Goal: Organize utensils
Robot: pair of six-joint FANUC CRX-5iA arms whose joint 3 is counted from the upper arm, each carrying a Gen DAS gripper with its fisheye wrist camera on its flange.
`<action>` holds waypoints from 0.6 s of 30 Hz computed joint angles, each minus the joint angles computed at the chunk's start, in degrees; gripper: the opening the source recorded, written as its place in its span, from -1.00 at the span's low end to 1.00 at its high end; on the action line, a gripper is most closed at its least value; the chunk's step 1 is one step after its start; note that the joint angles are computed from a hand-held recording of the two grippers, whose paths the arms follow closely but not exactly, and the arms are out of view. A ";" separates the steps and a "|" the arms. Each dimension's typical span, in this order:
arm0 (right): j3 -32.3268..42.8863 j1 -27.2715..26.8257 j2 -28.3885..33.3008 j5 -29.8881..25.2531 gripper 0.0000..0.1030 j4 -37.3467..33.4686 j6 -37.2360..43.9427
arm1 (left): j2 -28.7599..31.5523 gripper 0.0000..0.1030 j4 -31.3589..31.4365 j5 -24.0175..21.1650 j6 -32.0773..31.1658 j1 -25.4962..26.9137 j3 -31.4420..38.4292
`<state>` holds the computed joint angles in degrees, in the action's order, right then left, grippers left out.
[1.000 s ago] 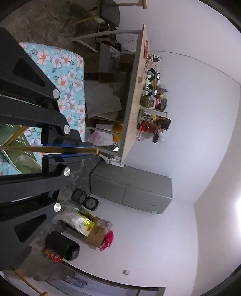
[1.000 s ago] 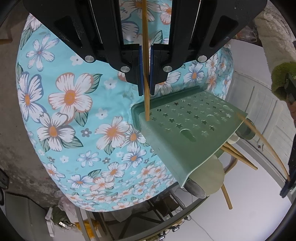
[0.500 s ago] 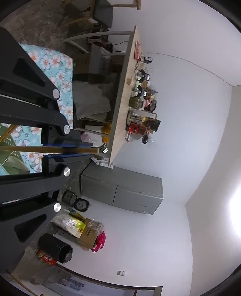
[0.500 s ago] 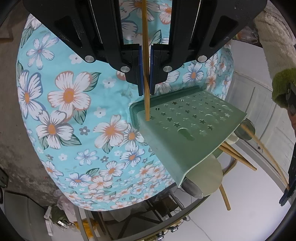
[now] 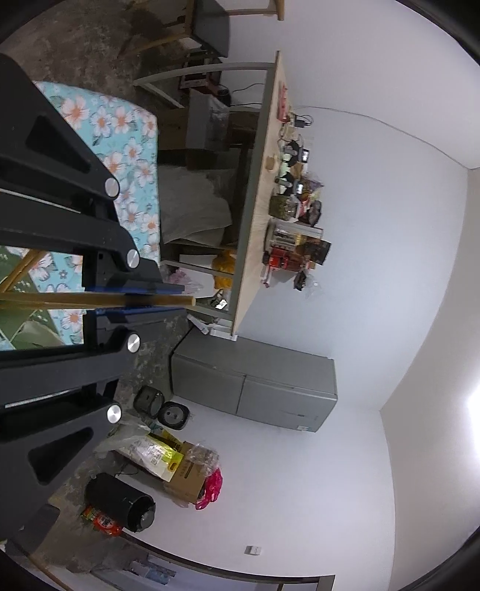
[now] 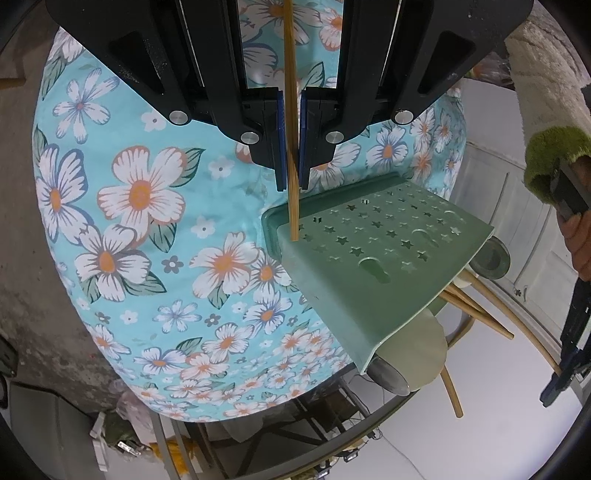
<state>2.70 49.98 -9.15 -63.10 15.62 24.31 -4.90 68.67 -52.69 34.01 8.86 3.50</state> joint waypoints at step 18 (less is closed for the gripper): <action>3.27 3.34 -0.12 2.37 -0.92 9.39 1.18 | -3.36 -0.29 -2.40 -6.42 3.05 3.33 -4.37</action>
<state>5.96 53.32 -9.27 -60.73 25.01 25.49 -8.26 66.27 -59.11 37.07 12.19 -0.87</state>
